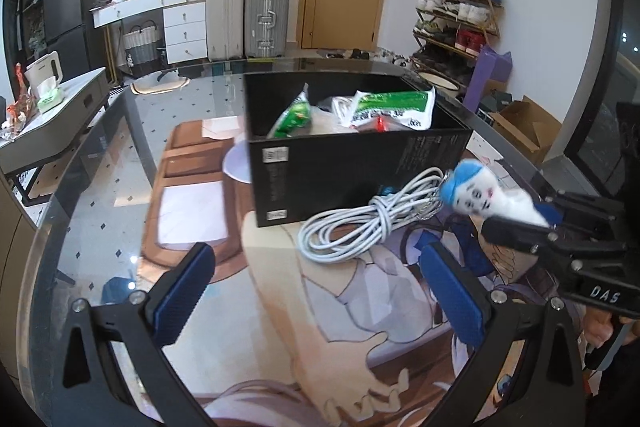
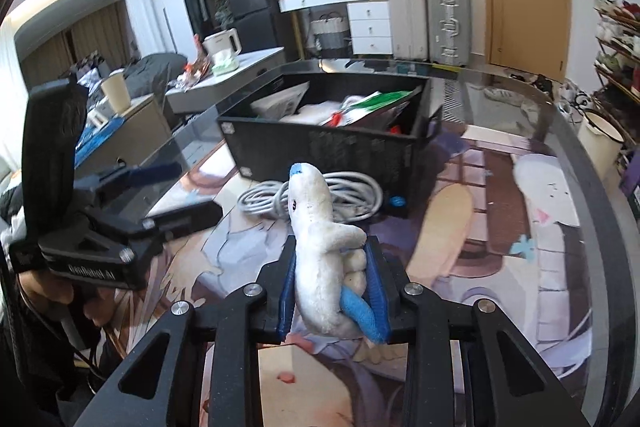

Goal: Organize soft objects
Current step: 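Grasp the white plush toy with the right tool and lift it, then hold the plush toy in the right tool while the left tool approaches the white cable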

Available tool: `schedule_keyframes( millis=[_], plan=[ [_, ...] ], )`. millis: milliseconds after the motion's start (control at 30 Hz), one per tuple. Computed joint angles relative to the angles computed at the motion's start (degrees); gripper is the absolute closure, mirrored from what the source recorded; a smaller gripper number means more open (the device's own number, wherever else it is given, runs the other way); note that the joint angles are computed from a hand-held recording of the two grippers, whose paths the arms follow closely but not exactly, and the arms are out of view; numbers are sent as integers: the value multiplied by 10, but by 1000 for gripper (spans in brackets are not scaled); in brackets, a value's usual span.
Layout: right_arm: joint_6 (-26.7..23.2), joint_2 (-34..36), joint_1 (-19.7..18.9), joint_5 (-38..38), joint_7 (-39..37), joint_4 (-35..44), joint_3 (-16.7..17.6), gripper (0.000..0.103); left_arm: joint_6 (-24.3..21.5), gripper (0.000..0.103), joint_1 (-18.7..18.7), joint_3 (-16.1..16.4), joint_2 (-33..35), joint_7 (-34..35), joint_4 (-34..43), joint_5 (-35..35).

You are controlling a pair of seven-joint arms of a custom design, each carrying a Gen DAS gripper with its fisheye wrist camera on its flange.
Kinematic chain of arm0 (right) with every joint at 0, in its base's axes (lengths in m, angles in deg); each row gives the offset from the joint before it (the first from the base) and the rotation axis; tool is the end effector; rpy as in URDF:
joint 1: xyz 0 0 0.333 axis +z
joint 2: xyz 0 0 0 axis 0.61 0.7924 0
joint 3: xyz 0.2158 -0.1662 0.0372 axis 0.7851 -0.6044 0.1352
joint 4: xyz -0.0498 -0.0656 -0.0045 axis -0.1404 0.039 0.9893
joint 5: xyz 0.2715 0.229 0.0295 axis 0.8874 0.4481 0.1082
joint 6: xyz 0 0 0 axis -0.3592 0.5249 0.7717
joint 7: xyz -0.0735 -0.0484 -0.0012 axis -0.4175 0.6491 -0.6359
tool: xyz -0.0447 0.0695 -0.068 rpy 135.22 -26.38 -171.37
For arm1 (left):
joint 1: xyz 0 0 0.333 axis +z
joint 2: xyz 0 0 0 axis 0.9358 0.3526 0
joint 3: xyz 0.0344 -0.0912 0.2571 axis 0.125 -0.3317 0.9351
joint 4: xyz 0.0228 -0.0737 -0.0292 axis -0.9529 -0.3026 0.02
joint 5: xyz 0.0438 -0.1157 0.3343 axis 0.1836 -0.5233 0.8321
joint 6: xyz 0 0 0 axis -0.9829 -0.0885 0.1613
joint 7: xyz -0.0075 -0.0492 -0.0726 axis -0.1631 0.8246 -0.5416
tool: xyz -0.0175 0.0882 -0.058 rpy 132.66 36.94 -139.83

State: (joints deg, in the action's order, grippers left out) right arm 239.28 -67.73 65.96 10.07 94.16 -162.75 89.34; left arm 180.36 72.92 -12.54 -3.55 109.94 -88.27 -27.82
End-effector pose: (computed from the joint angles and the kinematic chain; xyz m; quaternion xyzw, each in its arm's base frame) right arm 0.5391 0.3377 0.4989 -0.6948 0.6007 -0.1959 0.3437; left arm 0.6277 -0.0931 0.4438 -0.4611 0.7874 -0.3792 0.1533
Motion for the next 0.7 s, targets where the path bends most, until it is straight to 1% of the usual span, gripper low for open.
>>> schedule_keyframes(
  millis=[33,133,300,367,433,600,700],
  plan=[
    [2,-4,1,-7,9,-4,-4,72,-2,0,-3,2,3,-6,3,7],
    [4,-9,2,-22,28,-8,-10,72,-15,0,-18,13,17,-53,21,55],
    [9,-19,1,-56,67,-16,-17,72,-54,0,-41,31,51,-154,70,146],
    [9,-22,-3,-60,77,-19,-15,72,-72,0,-44,32,67,-186,93,174],
    [10,-25,-6,-62,80,-21,-13,72,-69,0,-48,33,76,-213,104,196],
    [10,-27,-13,-58,74,-24,-6,72,-76,0,-43,23,91,-240,121,222],
    [9,-27,-14,-56,72,-23,-4,72,-82,0,-45,23,99,-258,132,235]
  ],
)
